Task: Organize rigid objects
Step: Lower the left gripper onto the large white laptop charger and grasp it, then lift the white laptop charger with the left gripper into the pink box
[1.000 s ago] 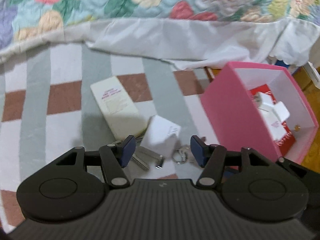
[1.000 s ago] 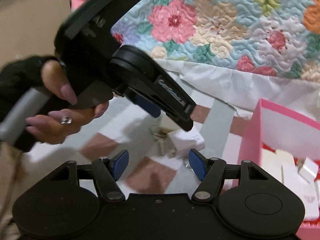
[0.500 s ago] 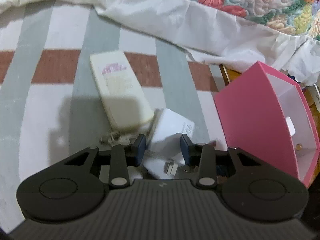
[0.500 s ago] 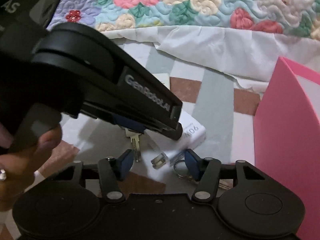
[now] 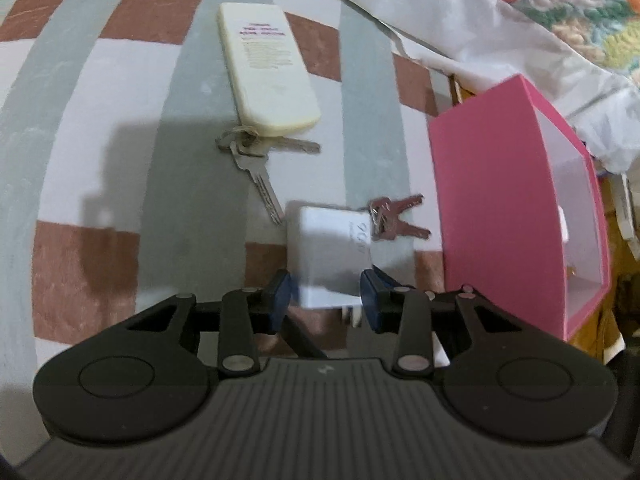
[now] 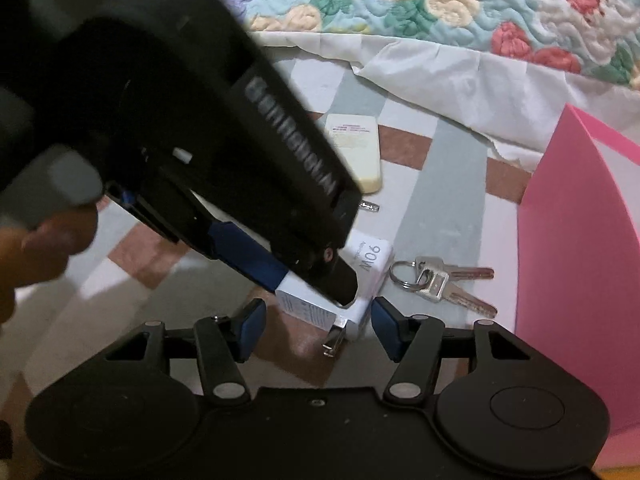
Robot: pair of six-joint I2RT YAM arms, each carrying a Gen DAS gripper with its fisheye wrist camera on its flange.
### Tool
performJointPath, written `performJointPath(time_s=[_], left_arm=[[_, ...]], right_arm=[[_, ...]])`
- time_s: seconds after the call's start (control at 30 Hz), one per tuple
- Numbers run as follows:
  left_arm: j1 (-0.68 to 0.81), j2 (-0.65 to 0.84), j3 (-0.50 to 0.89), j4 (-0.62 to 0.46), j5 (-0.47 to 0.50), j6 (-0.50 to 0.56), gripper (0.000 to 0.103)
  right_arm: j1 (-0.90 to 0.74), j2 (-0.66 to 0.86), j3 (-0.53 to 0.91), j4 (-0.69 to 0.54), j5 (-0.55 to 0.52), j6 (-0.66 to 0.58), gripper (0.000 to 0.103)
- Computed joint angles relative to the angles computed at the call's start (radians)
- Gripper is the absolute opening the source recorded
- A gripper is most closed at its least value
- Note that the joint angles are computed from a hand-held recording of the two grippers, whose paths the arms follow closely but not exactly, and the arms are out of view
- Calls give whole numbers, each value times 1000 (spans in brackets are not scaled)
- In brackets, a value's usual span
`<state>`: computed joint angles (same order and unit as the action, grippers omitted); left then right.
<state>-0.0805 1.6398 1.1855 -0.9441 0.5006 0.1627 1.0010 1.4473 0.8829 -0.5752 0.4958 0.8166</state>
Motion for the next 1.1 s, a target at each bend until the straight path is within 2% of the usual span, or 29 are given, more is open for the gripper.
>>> performJointPath(time_s=[0.03,0.07,0.1,0.17,0.2,0.33,0.43,0.63,0.93,0.97,1.1], left_arm=[[-7,-23,-32,51,-19,-22,48],[-7,-30,-50,81,-20,-34,51],[2,-24,-54,83,-1,-32,50],[21,-9,-58,73,53,-34,42],[22,-17,-68,83,59,-32,41],[-2,-65,-105,108,27,-34,41],[-36,-133,-138,112,-21,-30,40],[-43,-237,-142,25,-46,18,40],[58,-285,-72,-164,82,144,36],[64,-295,-67,-179,91,155,36],[90,-336,-34,-239,134,195,36]], right_arm=[[-15,-2,-10,18,-12,20,65],[-21,-9,-23,37,0,34,64],[-72,-12,-36,78,-30,0,64],[-92,-22,-52,108,-48,-28,65],[-89,-23,-55,111,-42,-47,63],[-56,-57,-86,107,-23,-16,62],[-42,-50,-45,52,-26,1,62],[8,-53,42,-80,-2,45,62],[27,-70,196,-296,-6,101,62],[73,-97,188,-336,13,146,62],[85,-106,249,-407,40,143,61]])
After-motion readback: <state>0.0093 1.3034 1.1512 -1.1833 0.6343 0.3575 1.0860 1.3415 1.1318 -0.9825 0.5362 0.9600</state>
